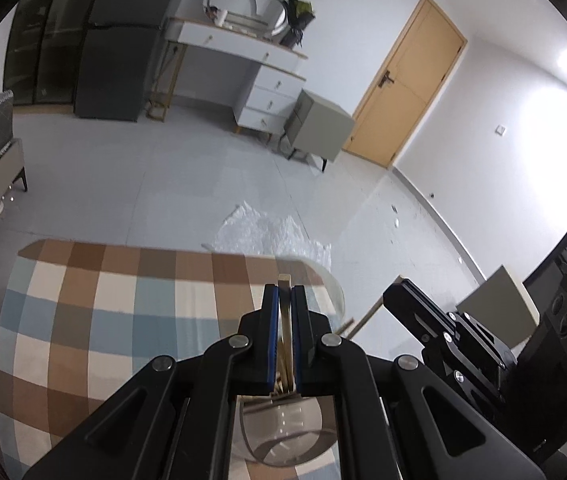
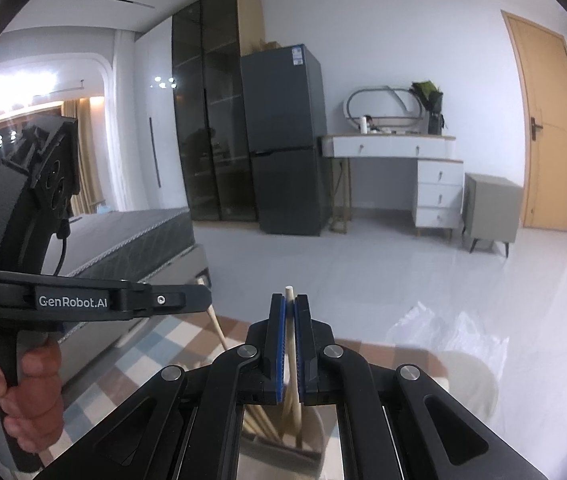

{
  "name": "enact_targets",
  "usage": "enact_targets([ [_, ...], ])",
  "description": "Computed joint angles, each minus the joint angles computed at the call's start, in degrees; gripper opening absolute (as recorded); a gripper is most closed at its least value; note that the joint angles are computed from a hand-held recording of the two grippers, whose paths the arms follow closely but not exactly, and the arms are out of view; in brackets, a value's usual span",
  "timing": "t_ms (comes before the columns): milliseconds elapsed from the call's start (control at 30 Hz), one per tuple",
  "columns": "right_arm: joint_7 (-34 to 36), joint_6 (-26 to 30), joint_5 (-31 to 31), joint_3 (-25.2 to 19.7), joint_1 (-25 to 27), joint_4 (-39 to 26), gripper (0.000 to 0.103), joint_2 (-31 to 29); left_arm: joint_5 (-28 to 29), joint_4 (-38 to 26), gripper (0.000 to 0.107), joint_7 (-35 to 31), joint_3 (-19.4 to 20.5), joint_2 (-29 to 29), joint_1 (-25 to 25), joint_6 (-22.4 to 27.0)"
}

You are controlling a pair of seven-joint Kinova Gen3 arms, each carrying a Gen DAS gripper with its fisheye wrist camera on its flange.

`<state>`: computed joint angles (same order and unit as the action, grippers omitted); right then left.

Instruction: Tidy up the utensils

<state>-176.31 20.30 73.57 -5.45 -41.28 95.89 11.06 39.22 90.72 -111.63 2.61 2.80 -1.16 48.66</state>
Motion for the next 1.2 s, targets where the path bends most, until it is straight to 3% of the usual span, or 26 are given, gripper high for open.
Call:
enact_targets([
  [100, 3.8, -0.6, -5.1, -0.5, 1.0, 0.0, 0.006, -0.2, -1.4, -1.3, 0.002, 1.7, -0.1, 0.7, -0.2, 3.0],
  [167, 4.4, -0.9, -6.7, 0.0, 0.8, 0.4, 0.007, -0.8, -4.1, -2.8, 0.009, 4.7, -0.2, 1.0, 0.1, 5.0],
  [233, 3.1, -0.4, -6.8, 0.4, 0.1, 0.8, 0.012, -1.3, -4.5, -2.6, 0.034, 5.7, -0.3, 0.3, -0.3, 5.2],
  [300, -0.3, -0.6, -5.3, 0.8, -0.2, 2.1, 0.024, -2.4, -4.2, -1.2, 0.051, 5.5, -0.7, -1.6, -0.6, 3.9],
  [500, -7.6, 3.7, -1.1, -2.5, 0.0, 4.5, 0.052, -5.1, -10.6, 0.0, 0.073, 10.6, -1.2, -6.0, 0.8, 2.7],
  [600, -10.6, 7.1, -0.1, -5.2, 0.3, 5.5, 0.063, -7.0, -15.2, 1.0, 0.075, 14.4, -1.1, -8.8, 1.7, 1.7],
  [700, -11.4, 10.1, 0.0, -8.0, 0.3, 6.3, 0.065, -9.1, -21.0, 2.2, 0.081, 19.3, -0.2, -12.2, 2.3, 0.9],
  [800, -11.4, 14.0, -0.4, -10.8, -0.1, 6.4, 0.074, -10.4, -24.6, 3.8, 0.085, 22.1, 0.1, -15.3, 2.9, -0.1],
  [933, -15.2, 20.3, 1.5, -14.6, -1.5, 7.5, 0.088, -12.5, -28.3, 6.2, 0.092, 24.2, 0.6, -19.1, 3.5, -1.5],
  [1200, -20.1, 31.5, 4.2, -20.7, -5.4, 9.4, 0.099, -14.4, -33.4, 10.6, 0.095, 26.8, 2.3, -25.6, 4.3, -3.7],
])
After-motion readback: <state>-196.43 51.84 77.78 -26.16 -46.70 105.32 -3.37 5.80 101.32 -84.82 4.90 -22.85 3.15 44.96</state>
